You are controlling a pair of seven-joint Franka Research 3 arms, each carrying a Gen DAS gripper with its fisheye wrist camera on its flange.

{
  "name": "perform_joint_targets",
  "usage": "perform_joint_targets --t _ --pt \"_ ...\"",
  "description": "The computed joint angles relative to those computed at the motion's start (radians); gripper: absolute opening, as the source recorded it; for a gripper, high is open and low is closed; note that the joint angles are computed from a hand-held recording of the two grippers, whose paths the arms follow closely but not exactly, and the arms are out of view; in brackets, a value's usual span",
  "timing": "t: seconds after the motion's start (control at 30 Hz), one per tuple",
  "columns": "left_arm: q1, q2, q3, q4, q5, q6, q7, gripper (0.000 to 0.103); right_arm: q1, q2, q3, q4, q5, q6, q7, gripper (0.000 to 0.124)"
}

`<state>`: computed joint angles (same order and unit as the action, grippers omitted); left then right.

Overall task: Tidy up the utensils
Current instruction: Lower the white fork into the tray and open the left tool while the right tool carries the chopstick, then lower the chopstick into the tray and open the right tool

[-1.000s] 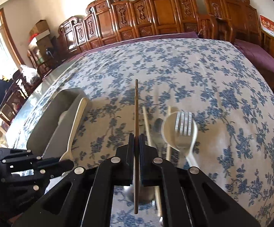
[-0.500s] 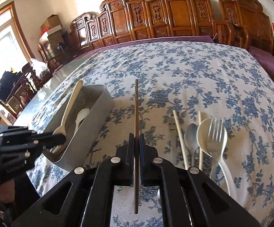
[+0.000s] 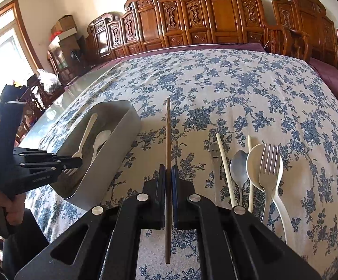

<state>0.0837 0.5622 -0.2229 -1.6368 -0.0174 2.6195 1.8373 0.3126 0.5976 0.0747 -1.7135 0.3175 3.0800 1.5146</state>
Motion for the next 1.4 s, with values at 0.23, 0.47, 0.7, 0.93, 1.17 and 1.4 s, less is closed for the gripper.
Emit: perform_joint_targets --t 0.23,0.47,0.7,0.93,1.17,1.4 --pt "0.003 -0.029 0.006 -0.042 0.013 0.032 -0.011 0.013 0.034 -0.005 -0.020 -0.004 -0.014 -0.001 0.017 0.006" --pt "0.049 -0.115 -0.018 -0.135 -0.036 0.097 0.037 0.015 0.089 -0.005 -0.040 0.017 -0.045 -0.016 0.038 0.006" --pt "0.099 -0.183 -0.034 -0.193 -0.126 0.132 0.114 0.017 0.112 0.022 -0.021 0.095 -0.067 -0.055 0.054 0.006" --pt "0.135 -0.226 -0.031 -0.218 -0.217 0.141 0.182 0.018 0.169 0.148 -0.051 0.327 -0.112 -0.202 0.122 0.006" --pt "0.154 -0.243 -0.018 -0.219 -0.286 0.138 0.250 0.020 0.211 0.356 -0.103 0.678 -0.209 -0.428 0.243 0.006" --pt "0.161 -0.251 -0.001 -0.223 -0.320 0.123 0.295 0.020 0.212 0.475 -0.105 0.867 -0.262 -0.540 0.320 0.006"
